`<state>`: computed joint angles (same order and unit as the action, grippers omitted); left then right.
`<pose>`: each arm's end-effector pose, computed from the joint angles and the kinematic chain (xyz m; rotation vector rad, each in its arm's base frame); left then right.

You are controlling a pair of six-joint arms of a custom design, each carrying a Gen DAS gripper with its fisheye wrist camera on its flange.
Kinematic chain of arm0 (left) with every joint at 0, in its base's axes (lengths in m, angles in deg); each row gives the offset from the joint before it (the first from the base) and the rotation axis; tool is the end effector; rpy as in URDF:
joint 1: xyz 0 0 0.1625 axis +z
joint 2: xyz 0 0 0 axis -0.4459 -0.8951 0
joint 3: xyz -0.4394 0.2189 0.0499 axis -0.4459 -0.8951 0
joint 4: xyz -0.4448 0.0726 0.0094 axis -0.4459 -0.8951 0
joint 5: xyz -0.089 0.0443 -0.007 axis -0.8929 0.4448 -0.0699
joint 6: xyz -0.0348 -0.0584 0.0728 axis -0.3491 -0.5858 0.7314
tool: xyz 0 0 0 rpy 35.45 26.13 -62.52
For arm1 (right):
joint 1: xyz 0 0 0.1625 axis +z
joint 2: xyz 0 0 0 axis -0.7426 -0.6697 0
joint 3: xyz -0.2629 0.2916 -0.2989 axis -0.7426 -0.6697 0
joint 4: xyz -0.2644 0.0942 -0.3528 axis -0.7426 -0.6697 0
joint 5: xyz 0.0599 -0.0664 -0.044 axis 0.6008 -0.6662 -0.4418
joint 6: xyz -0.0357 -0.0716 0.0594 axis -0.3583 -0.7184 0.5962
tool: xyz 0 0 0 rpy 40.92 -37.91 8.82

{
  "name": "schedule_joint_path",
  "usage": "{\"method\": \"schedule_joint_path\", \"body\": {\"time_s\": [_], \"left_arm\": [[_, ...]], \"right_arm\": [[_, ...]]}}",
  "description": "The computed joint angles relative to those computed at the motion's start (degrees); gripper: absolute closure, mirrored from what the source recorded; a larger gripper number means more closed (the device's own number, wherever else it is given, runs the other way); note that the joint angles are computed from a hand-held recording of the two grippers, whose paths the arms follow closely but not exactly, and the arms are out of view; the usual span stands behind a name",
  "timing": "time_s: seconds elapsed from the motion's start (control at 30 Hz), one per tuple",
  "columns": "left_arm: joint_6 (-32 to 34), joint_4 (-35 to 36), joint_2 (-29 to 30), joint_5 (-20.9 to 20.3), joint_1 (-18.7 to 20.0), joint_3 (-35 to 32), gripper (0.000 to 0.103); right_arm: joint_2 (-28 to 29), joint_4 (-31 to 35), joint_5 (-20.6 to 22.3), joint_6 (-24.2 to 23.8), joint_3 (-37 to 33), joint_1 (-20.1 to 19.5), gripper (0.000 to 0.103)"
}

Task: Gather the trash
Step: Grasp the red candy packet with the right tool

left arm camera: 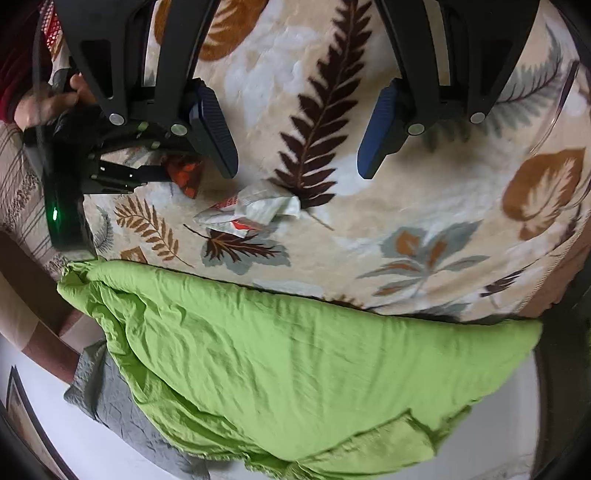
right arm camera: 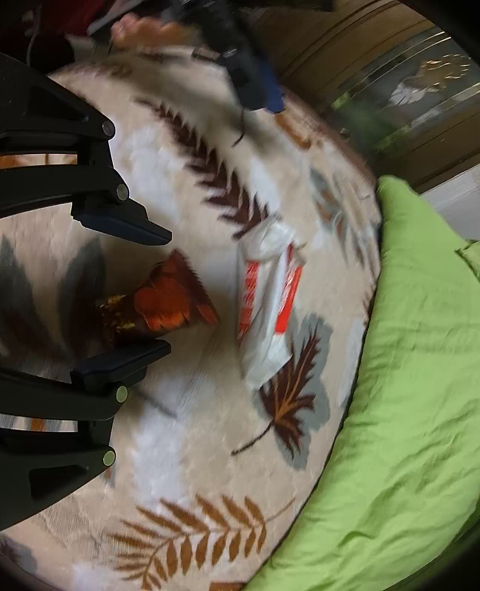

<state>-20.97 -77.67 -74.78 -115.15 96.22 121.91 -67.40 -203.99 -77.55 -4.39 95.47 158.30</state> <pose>-0.0169 -0.5384 0.3020 0.8734 2.5408 -0.6203 0.2893 -0.5368 -0.0605 0.5788 -2.5493 0.5640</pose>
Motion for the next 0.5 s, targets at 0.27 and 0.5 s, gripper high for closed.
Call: {"method": "schedule_joint_path", "body": {"time_s": [0.27,0.5], "left_arm": [[1.43,3.48,6.56,-1.07,-1.30,-4.12,0.032],[7.83,2.59,15.20,5.57,-2.86,-5.83,0.032]], "right_arm": [[-0.39,-9.53,-1.02,4.57,4.39,-1.12,0.072],[-1.95,-20.62,2.04,10.58,12.28,-0.89,0.072]]}}
